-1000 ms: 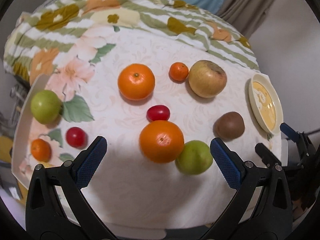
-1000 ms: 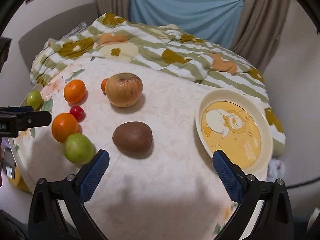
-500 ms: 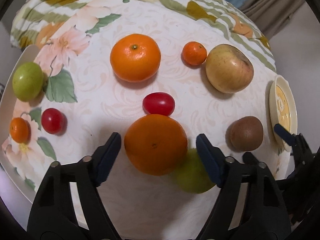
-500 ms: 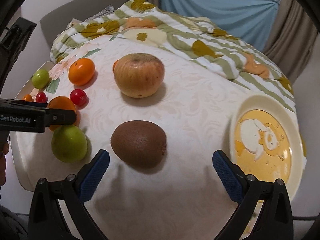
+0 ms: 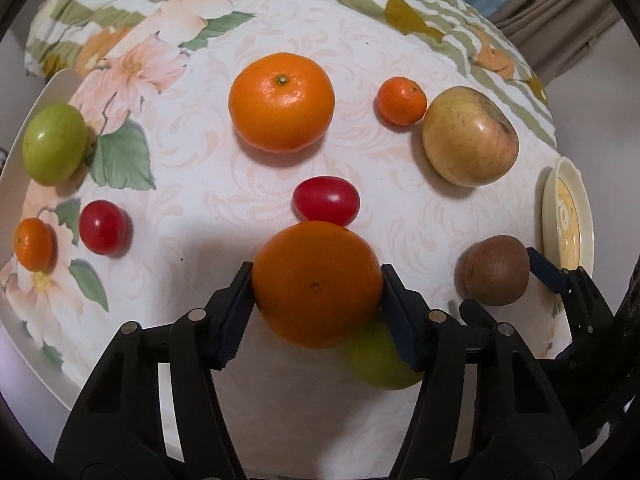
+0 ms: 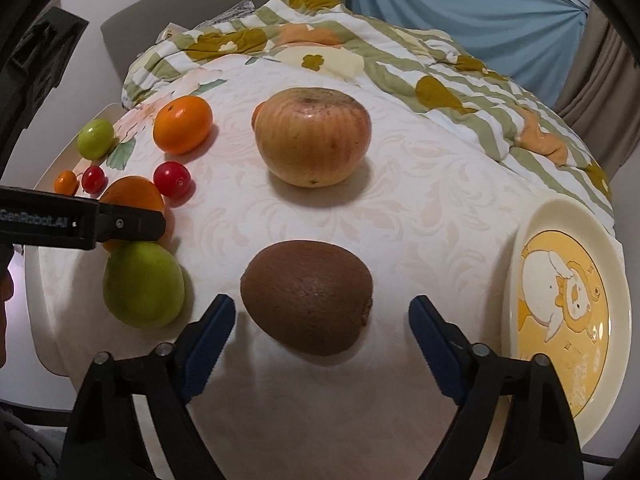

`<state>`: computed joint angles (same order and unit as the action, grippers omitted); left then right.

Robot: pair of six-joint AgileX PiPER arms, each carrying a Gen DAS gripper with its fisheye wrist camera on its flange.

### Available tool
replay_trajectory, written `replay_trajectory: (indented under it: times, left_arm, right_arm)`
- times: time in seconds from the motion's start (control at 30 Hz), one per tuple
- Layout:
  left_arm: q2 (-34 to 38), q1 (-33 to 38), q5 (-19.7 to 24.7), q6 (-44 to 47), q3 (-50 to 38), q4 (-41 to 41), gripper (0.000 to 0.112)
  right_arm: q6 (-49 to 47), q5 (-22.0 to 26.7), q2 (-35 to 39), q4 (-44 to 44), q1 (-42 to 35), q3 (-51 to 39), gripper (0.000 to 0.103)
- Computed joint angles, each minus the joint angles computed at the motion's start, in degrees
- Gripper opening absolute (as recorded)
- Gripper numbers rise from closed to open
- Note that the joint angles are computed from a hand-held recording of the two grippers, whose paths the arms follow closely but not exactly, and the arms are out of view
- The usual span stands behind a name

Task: Organize fruits
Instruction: 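Grasp the large mandarin orange with the left tool while the right tool grasps the brown kiwi, then carry the orange onto the yellow plate and open the left tool while the right tool carries the kiwi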

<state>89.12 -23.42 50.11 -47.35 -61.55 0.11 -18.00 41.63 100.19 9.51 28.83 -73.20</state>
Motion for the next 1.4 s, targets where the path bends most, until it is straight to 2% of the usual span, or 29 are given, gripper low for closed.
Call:
replay_trajectory:
  times: [0.13,0.23,0.47,0.63,1.07,1.4]
  left_arm:
    - [0.1,-0.1,0.7,1.1,-0.4,0.8,0.068]
    - [0.4,-0.6,1.4,2.1,-0.8,2.4,0.068]
    - [-0.8,0.5,1.2,6.6,0.5,2.2,0.067]
    - [-1.4,1.2,0.6,9.4,1.4,2.2,0.067]
    - [-5.7,0.9,0.6,12.9,3.7,3.1,0.067]
    - [-7.9,-0.2,4.4,17.9,-4.0,4.1,0.067]
  right_arm:
    - [1.6,-0.5,0.1,-1.3,0.7,0.3,0.084]
    - [3.6,-0.5,0.6,-2.3,1.2,-0.2,0.076]
    - [10.6,-0.6,1.8,-5.9,3.3,-1.4,0.071]
    - [16.8,-1.3,2.2,-10.2,5.0,-1.7,0.062]
    - [26.1,-0.8,-1.1,-12.6,5.9,-0.3,0.061]
    - [35.8,4.4,-8.1,-17.6,6.1,-1.6,0.061]
